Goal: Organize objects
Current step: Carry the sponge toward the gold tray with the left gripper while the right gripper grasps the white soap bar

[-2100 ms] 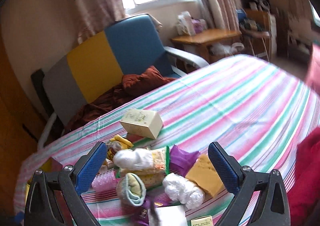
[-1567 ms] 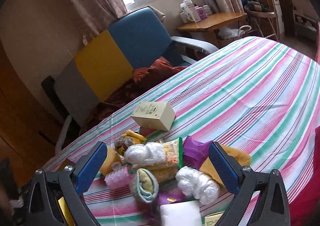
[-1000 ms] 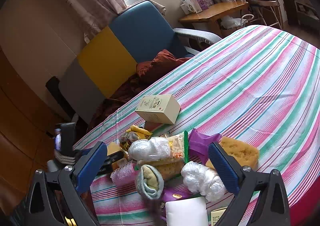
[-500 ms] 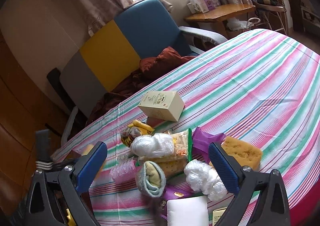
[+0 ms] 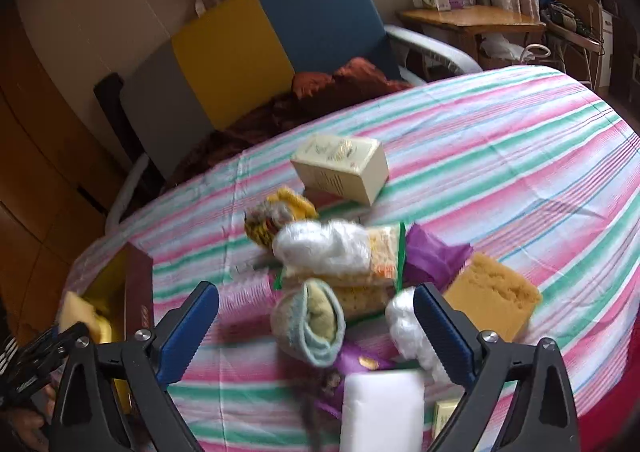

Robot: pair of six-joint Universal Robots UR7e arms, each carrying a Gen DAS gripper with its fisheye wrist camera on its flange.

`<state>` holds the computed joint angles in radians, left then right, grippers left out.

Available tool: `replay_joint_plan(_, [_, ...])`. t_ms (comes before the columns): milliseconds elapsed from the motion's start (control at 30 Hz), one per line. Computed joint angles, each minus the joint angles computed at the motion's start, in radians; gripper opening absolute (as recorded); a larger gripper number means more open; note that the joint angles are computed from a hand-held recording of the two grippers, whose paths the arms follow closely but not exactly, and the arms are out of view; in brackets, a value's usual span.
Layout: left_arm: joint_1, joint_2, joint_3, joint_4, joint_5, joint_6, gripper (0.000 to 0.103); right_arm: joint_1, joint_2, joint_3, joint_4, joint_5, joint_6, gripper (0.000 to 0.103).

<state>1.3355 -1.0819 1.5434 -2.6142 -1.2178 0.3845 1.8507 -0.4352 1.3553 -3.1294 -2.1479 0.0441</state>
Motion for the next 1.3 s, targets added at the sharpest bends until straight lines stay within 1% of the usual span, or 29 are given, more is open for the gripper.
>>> replay_joint_plan(100, [0.011,-0.052,0.054,-0.014,-0.023,-0.004,0.055,0.024,-0.013,-0.015,0.2,-0.109,0.098,0.098])
replay_joint_plan(167, [0.02,-0.082,0.082,-0.019,-0.035,-0.004,0.055,0.032,-0.034,-0.006,0.326,-0.149,0.16,0.098])
replay_joint_plan(267, [0.038,-0.116,0.107,-0.019,-0.06,-0.009,0.055,0.034,-0.07,0.017,0.465,-0.156,0.236,0.098])
replay_joint_plan(300, [0.043,-0.124,0.111,-0.02,-0.068,-0.012,0.056,0.034,-0.075,0.021,0.494,-0.161,0.252,0.098])
replay_joint_plan(367, [0.055,-0.14,0.123,-0.022,-0.081,-0.019,0.056,0.032,-0.076,0.007,0.579,-0.181,0.292,0.098])
replay_joint_plan(400, [0.059,-0.146,0.128,-0.022,-0.085,-0.022,0.056,0.03,-0.074,-0.001,0.61,-0.179,0.305,0.098])
replay_joint_plan(433, [0.062,-0.151,0.133,-0.024,-0.088,-0.025,0.056,0.026,-0.071,-0.011,0.642,-0.168,0.313,0.097])
replay_joint_plan(500, [0.071,-0.166,0.147,-0.031,-0.1,-0.027,0.056,0.018,-0.06,-0.038,0.691,-0.146,0.309,0.094])
replay_joint_plan(567, [0.077,-0.18,0.155,-0.035,-0.108,-0.025,0.056,0.018,-0.045,-0.066,0.727,-0.154,0.298,0.091])
replay_joint_plan(633, [0.084,-0.195,0.164,-0.038,-0.113,-0.023,0.057,0.022,-0.021,-0.106,0.782,-0.184,0.279,0.086])
replay_joint_plan(667, [0.086,-0.2,0.165,-0.038,-0.114,-0.023,0.057,0.022,-0.006,-0.132,0.832,-0.201,0.284,0.084])
replay_joint_plan(733, [0.093,-0.212,0.168,-0.038,-0.115,-0.024,0.057,0.031,0.02,-0.176,0.918,-0.262,0.3,0.076])
replay_joint_plan(767, [0.096,-0.216,0.169,-0.039,-0.115,-0.025,0.057,0.037,0.031,-0.196,0.965,-0.283,0.303,0.065])
replay_joint_plan(800, [0.101,-0.22,0.168,-0.039,-0.116,-0.027,0.057,0.041,0.034,-0.203,0.983,-0.295,0.303,0.046])
replay_joint_plan(833, [0.105,-0.224,0.169,-0.041,-0.117,-0.028,0.057,0.046,0.033,-0.204,0.992,-0.304,0.302,0.035])
replay_joint_plan(867, [0.107,-0.227,0.171,-0.043,-0.117,-0.028,0.057,0.048,0.028,-0.201,0.999,-0.304,0.309,0.028])
replay_joint_plan(933, [0.115,-0.233,0.171,-0.048,-0.119,-0.032,0.057,0.05,0.016,-0.185,1.005,-0.315,0.316,0.023])
replay_joint_plan(1000, [0.123,-0.234,0.168,-0.051,-0.119,-0.039,0.057,0.048,0.001,-0.163,0.993,-0.316,0.329,0.02])
replay_joint_plan(1067, [0.129,-0.235,0.168,-0.057,-0.118,-0.044,0.057,0.049,-0.033,-0.111,0.912,-0.299,0.307,0.02])
replay_joint_plan(1100, [0.134,-0.236,0.168,-0.061,-0.116,-0.046,0.057,0.054,-0.045,-0.093,0.88,-0.304,0.297,0.02])
replay_joint_plan(1200, [0.145,-0.241,0.169,-0.07,-0.107,-0.056,0.057,0.077,-0.077,-0.048,0.757,-0.291,0.234,0.02])
replay_joint_plan(1233, [0.148,-0.243,0.169,-0.073,-0.1,-0.062,0.057,0.089,-0.088,-0.029,0.687,-0.27,0.186,0.02])
replay_joint_plan(1267, [0.153,-0.245,0.171,-0.079,-0.095,-0.068,0.057,0.1,-0.093,-0.021,0.643,-0.256,0.151,0.02])
replay_joint_plan(1300, [0.159,-0.249,0.171,-0.081,-0.088,-0.075,0.057,0.115,-0.084,-0.032,0.622,-0.266,0.117,0.02])
